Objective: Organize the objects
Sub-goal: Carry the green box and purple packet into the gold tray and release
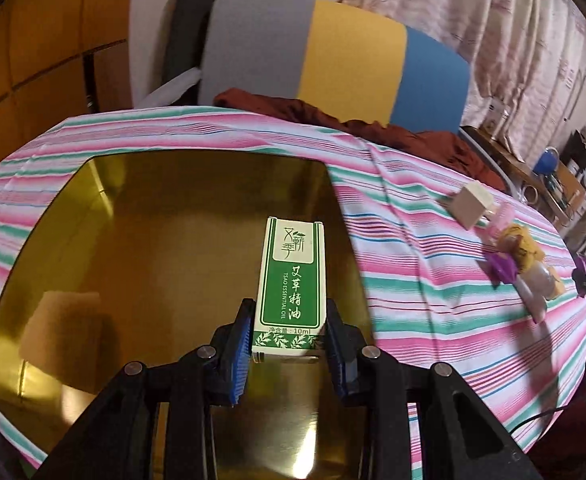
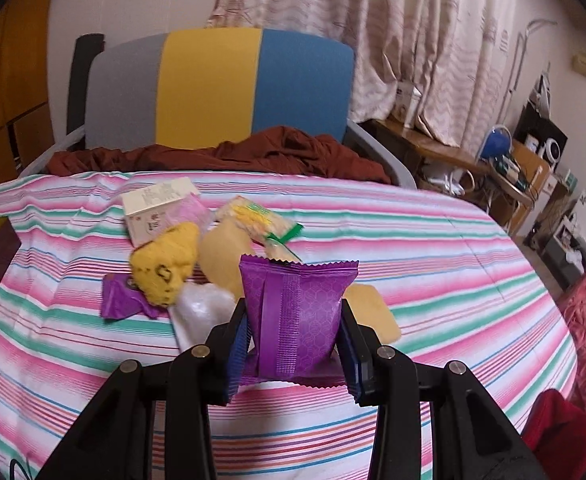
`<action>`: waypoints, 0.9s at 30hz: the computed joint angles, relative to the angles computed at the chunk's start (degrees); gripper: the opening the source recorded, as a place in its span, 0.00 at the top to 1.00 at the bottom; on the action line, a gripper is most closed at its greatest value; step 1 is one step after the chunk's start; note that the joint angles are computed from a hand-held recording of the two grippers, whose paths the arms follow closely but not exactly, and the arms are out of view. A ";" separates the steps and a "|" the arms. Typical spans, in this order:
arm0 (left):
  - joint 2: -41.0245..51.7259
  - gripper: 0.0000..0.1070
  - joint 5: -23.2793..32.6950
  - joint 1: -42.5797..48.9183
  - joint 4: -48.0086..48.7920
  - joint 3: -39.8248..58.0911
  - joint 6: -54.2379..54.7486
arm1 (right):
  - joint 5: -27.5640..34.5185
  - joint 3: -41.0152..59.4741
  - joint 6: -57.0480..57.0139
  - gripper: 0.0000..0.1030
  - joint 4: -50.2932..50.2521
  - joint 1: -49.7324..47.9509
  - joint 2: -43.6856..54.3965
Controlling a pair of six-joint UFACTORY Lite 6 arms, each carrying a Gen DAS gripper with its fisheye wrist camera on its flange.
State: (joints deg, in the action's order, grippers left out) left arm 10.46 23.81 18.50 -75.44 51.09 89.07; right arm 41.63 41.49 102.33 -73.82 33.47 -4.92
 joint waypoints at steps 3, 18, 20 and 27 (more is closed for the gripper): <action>1.62 0.70 0.13 2.17 0.23 0.77 0.42 | -0.23 1.41 -0.20 0.61 1.76 1.85 0.45; 7.86 0.57 -4.77 3.79 4.29 2.38 -0.93 | -6.27 23.81 1.50 0.61 6.86 20.76 17.59; 7.50 0.56 -3.96 4.56 4.80 2.23 -1.39 | -8.09 29.47 -0.21 0.61 7.96 22.45 22.56; 3.56 0.55 -0.49 8.66 2.48 0.36 0.51 | -11.92 45.43 -4.59 0.61 12.88 26.02 35.55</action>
State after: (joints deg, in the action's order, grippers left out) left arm 14.02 23.32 27.16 -72.96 51.45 89.58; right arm 29.71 86.92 97.73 -60.94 59.49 30.63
